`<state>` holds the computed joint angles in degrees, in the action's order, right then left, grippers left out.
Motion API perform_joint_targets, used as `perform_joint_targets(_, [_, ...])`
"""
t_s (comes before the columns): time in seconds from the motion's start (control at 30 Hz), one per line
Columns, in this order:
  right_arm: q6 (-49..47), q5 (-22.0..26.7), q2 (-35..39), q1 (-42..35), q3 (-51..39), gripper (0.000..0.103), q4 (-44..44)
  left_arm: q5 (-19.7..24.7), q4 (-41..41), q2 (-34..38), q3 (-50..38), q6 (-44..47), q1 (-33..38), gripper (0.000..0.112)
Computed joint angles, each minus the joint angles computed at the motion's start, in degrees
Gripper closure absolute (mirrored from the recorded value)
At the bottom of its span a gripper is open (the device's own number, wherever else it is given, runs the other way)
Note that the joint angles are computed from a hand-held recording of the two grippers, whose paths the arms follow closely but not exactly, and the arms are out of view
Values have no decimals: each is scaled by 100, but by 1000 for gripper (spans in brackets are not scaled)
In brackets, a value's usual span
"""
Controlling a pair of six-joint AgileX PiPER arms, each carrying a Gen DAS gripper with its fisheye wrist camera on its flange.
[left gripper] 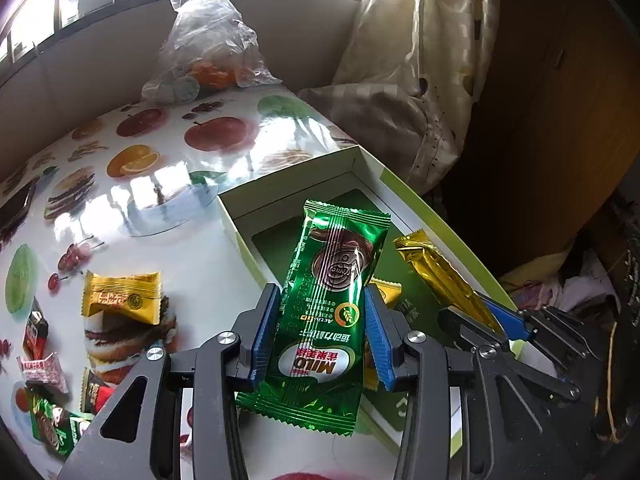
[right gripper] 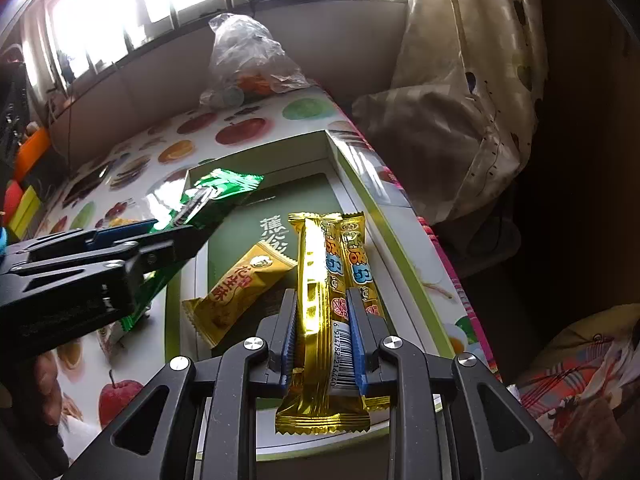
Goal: Organize snacks
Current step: 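Open left tool dropping Milo packet into box while right tool releases wafer bar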
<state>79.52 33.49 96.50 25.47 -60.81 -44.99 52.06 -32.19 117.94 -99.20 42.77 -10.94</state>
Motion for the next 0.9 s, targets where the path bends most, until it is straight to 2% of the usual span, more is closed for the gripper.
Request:
perform_joint_targets(0.13, [-7, 29, 54, 3, -47, 80, -58, -125, 50, 60, -26, -46, -104, 69])
perform_joint_targets(0.63, [109, 127, 241, 31, -172, 80, -171, -39, 348, 408, -530, -553, -351, 69])
perform_joint_targets(0.9, [168, -32, 267, -47, -120, 80, -209, 29, 462, 519, -726, -745, -423, 69])
